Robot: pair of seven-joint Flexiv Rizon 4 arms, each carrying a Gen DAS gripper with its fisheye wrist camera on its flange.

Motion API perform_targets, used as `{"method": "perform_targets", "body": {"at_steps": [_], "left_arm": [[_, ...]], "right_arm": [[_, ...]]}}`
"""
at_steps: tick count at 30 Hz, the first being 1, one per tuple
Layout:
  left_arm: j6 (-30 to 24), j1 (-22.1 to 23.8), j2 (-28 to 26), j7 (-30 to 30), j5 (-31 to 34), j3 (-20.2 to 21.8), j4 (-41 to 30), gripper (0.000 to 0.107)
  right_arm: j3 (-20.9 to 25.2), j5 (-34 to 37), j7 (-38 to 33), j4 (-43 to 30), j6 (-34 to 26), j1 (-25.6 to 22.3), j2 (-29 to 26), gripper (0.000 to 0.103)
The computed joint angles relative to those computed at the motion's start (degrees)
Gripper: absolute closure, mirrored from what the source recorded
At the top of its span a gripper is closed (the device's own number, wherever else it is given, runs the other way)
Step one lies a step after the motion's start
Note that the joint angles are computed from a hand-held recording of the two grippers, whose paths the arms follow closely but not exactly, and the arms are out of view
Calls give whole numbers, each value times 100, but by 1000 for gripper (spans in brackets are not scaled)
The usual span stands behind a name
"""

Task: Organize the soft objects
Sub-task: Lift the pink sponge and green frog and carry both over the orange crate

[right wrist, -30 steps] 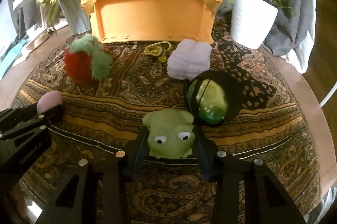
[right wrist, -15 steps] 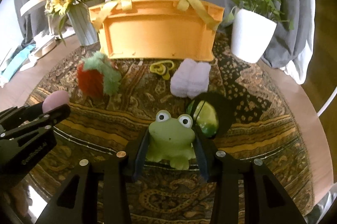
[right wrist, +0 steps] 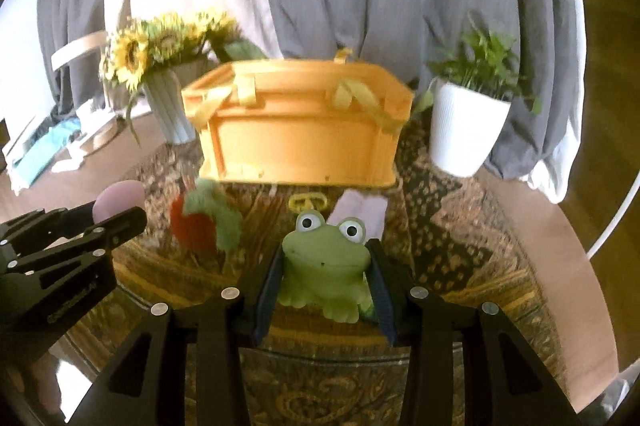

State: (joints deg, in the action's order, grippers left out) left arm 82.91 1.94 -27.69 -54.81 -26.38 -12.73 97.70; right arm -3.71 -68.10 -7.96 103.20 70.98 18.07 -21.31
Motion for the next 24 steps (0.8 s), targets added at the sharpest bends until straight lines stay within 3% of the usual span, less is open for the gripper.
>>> {"method": "perform_targets", "body": {"at_steps": [8,24], "left_arm": [[477,502,126,619,-418,-830,-47,70],[718,711,-194,920,-538,-1335,-817,70]], "right_arm": [[-111,-562,440,-293,110,-60,64,60],[-180,-1705,1246,-1170,67,-253,-140,60]]}}
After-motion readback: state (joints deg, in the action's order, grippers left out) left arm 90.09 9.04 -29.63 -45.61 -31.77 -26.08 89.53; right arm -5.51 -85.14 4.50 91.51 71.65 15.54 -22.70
